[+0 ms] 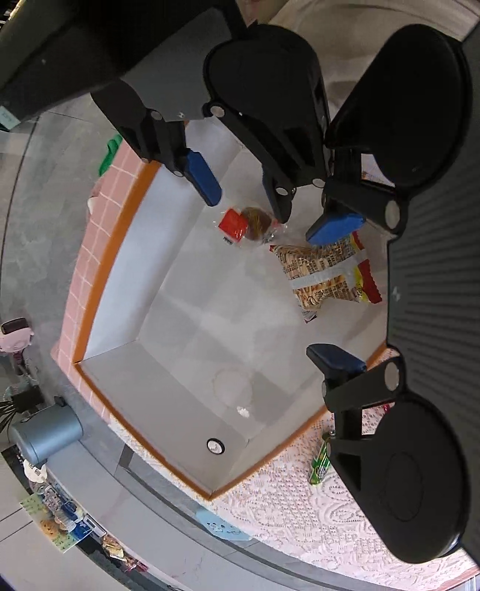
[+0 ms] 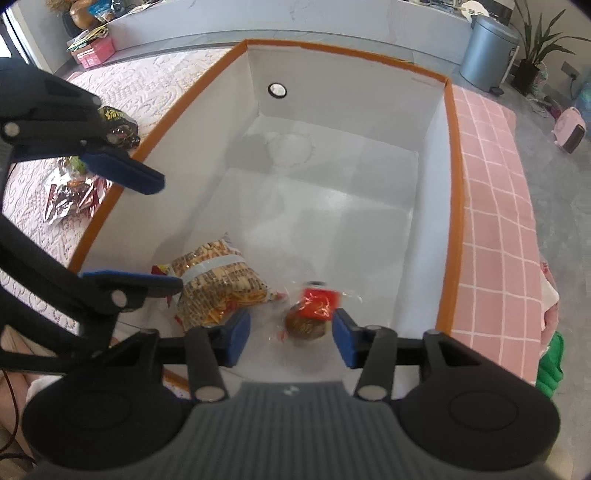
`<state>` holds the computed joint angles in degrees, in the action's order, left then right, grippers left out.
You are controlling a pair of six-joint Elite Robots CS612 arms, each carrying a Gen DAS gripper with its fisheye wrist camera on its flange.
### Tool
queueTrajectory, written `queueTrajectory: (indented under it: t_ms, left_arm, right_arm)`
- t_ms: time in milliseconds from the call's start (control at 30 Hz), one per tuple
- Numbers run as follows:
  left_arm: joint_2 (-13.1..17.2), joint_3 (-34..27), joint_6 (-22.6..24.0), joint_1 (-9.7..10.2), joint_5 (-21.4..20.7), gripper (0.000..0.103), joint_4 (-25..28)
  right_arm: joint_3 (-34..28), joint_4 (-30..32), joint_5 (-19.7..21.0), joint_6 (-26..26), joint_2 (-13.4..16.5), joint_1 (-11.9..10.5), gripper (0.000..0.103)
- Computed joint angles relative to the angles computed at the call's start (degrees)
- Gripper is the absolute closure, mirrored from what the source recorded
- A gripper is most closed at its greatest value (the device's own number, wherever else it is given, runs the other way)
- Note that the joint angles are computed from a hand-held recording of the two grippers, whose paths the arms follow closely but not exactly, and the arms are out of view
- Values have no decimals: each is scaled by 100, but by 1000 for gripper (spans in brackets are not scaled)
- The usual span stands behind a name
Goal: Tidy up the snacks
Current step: 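Open both tools to drop the snacks into the box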
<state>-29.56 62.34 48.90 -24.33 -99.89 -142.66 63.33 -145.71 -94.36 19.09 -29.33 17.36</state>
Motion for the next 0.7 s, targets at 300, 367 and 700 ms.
queueTrajectory:
  t_ms: [300,367,700]
  left_arm:
    - [-241,263,-429,184,-489,30,-430]
    - [-299,374,-586,232,-599,30,-679]
    - [-519,952,-1626,527,-1182,30,-2150]
  right_arm:
    - [140,-323,-448,266,-133,96,45]
    - [210,-520,-632,402,-167,136,45]
    - [437,-1369,-1564,1064,-248,395,37]
